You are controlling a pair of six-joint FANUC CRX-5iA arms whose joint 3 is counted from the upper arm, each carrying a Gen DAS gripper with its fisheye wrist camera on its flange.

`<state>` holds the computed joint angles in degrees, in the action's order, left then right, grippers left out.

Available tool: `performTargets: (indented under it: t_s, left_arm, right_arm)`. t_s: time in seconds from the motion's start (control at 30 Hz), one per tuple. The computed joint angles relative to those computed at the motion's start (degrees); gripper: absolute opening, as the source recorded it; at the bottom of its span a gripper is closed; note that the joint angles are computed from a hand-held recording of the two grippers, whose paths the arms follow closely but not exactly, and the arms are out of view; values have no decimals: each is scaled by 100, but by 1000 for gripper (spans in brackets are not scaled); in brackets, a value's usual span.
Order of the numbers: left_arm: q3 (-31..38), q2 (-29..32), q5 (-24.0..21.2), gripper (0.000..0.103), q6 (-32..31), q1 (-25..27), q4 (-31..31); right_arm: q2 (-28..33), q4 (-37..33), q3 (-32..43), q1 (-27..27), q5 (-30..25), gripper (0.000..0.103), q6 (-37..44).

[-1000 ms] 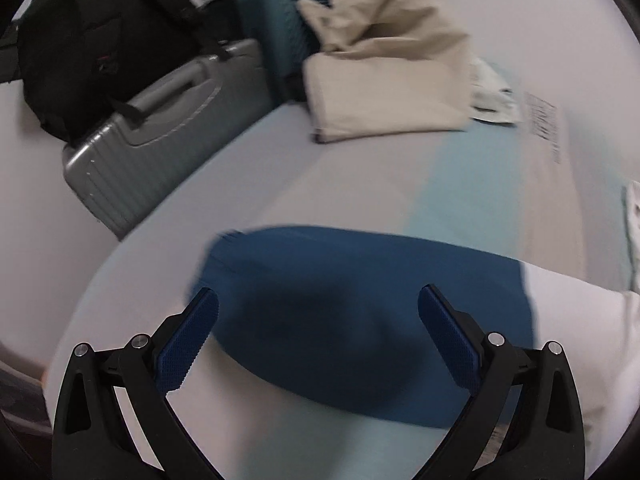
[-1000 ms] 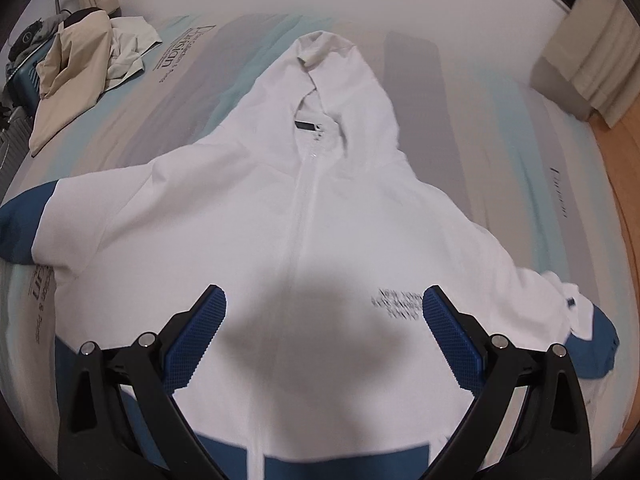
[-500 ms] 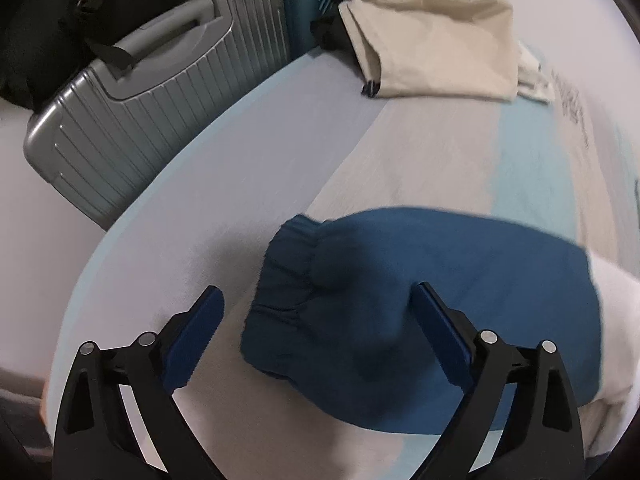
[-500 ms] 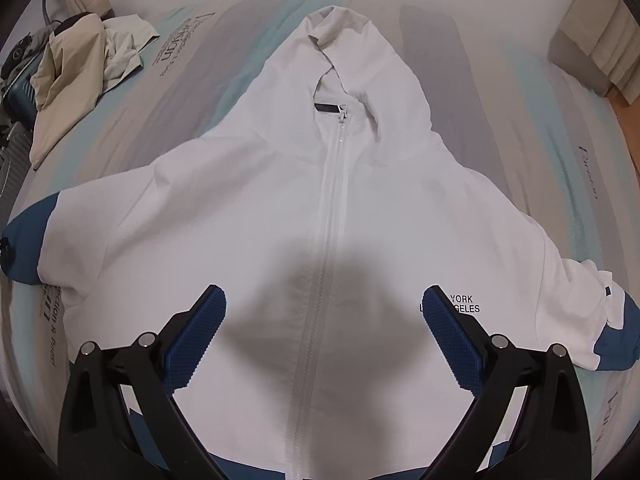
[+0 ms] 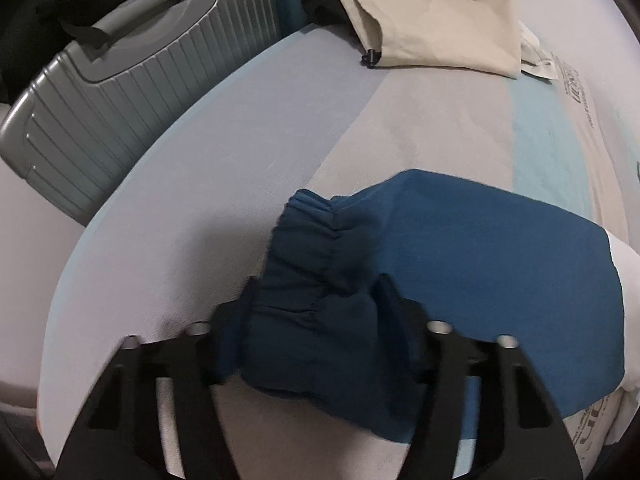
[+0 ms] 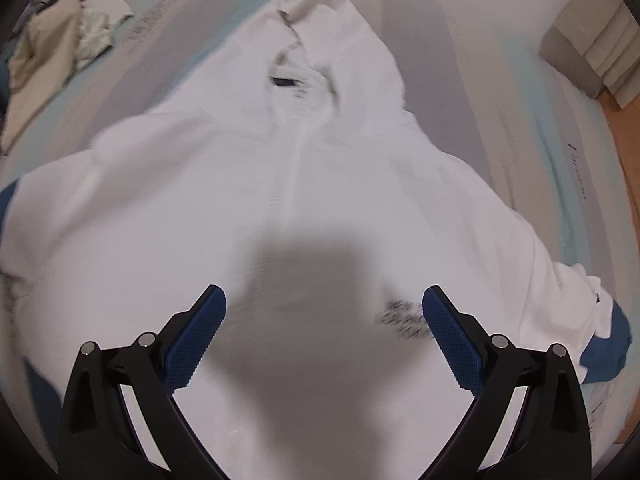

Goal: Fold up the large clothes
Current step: 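Lower the left gripper onto a blue sleeve cuff and close it, then carry the held cuff across the hoodie body and open the left gripper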

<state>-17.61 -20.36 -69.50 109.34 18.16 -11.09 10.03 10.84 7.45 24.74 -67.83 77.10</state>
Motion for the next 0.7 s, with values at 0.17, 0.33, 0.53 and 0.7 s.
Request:
performTargets:
  t_s: [0.17,0.33,0.53,0.7]
  left_arm:
    - [121,97,-37,27,0,-143,-34]
    - [240,16,-1,25,309,-404,-21]
    - [824,187,-139,24,959,-1310,-244]
    - [1601,694,-171,24,1615,-2476,-503]
  right_arm:
    - [453,178,268,-302,-180,95,-210]
    - [481,186,298,-484,-280,95,-321]
    - [365,380,178,-593,-345,95,-437]
    - [198,359,147,-731,-378,95,-482]
